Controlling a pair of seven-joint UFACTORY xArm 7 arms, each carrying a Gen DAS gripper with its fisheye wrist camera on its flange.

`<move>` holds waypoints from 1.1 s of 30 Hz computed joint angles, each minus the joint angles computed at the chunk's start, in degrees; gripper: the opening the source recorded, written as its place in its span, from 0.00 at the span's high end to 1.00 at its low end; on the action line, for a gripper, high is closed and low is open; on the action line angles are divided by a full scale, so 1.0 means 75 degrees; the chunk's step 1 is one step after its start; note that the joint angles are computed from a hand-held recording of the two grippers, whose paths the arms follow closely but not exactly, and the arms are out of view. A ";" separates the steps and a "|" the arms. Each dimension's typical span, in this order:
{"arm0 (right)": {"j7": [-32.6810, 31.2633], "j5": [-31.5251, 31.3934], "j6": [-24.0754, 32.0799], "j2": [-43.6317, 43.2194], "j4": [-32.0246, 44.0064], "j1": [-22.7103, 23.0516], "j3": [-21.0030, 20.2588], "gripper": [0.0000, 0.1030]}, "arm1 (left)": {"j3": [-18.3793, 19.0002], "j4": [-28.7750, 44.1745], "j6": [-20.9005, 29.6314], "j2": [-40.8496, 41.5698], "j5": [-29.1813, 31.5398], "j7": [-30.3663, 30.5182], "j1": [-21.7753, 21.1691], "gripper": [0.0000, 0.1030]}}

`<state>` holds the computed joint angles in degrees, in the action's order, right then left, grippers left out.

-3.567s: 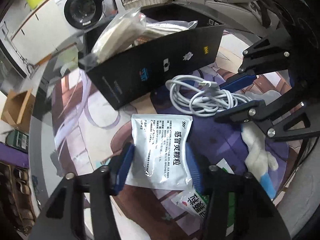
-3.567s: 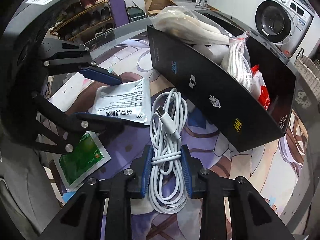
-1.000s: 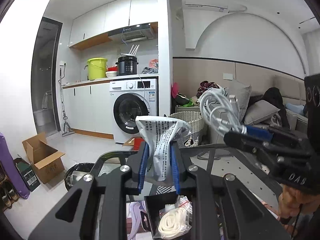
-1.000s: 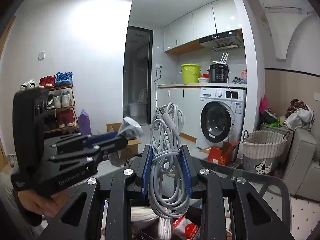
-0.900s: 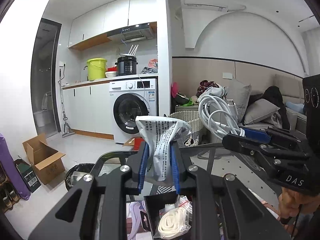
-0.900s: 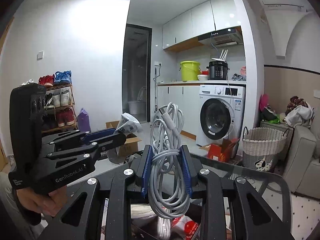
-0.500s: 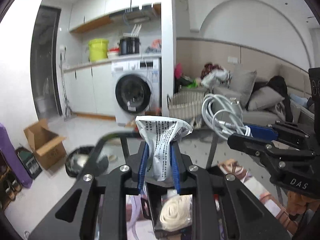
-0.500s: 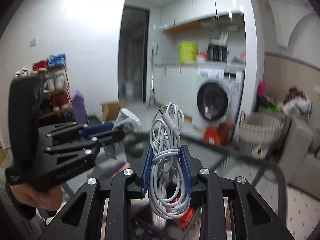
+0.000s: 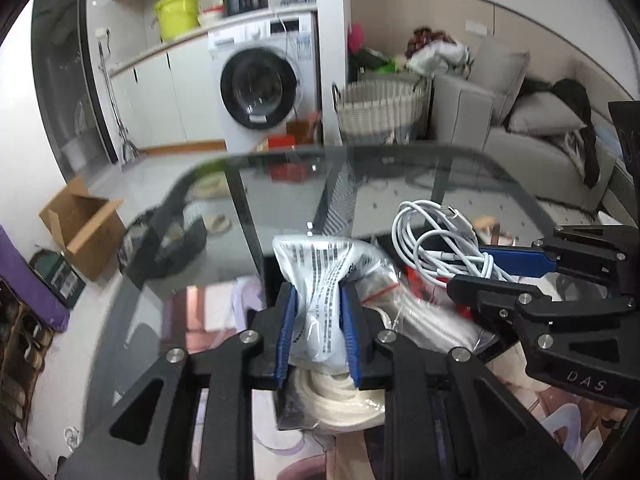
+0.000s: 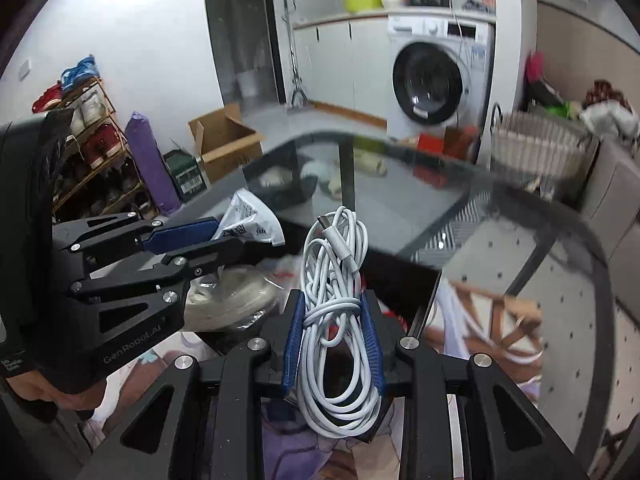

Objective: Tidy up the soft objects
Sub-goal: 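Lower the sachet and cable coil into the black box with both tools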

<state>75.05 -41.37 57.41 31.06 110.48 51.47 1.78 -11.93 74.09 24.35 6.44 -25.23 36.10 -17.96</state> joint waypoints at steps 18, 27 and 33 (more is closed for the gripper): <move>-0.0711 0.0801 0.0056 0.0538 0.0495 -0.0129 0.0008 0.70 | 0.0027 -0.0352 -0.0480 0.0090 0.1511 -0.1124 -0.0334 0.78; -0.0864 0.1023 0.0390 0.0709 0.0874 -0.0001 -0.0090 0.69 | -0.0086 -0.0293 -0.0428 0.0145 0.1264 -0.0902 -0.0244 0.76; -0.0834 0.0995 0.0459 0.0702 0.0881 0.0057 -0.0140 0.69 | -0.0055 -0.0303 -0.0398 0.0118 0.1273 -0.0867 -0.0224 0.75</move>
